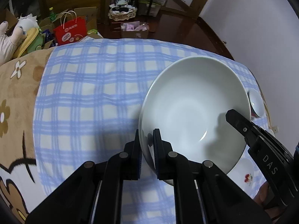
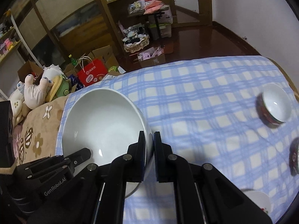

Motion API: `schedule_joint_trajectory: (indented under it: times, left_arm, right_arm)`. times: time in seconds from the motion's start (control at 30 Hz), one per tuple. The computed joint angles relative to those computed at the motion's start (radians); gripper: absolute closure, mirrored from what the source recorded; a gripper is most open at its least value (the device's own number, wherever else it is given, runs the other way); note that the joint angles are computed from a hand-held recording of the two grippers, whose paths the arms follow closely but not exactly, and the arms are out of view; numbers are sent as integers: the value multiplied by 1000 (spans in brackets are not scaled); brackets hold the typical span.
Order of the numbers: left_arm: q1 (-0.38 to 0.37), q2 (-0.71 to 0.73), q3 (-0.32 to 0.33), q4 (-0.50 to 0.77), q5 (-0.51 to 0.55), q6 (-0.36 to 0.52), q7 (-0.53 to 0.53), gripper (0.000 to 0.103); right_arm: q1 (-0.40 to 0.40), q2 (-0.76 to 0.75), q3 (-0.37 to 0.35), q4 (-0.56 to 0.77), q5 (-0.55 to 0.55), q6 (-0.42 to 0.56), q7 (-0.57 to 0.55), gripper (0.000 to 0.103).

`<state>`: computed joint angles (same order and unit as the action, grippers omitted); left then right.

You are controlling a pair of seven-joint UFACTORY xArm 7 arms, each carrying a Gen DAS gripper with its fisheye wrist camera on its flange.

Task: Organize plates and bowls
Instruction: 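Lift the white bowl with both grippers and carry it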

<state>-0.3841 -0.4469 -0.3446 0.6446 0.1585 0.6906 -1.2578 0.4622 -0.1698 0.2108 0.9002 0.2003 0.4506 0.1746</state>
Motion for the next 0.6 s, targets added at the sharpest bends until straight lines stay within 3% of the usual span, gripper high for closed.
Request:
schedule_joint_trajectory:
  times: [0.2,0.6]
  left_arm:
    - [-34,50,-56,67,13,53,-64,91]
    - [-119,180,-85,173,99,128,-141,91]
  right_arm:
    - [8,-125,-44,-112,66,8,-62,93]
    - [40,-283,-131,-294,210,-4,-150,92]
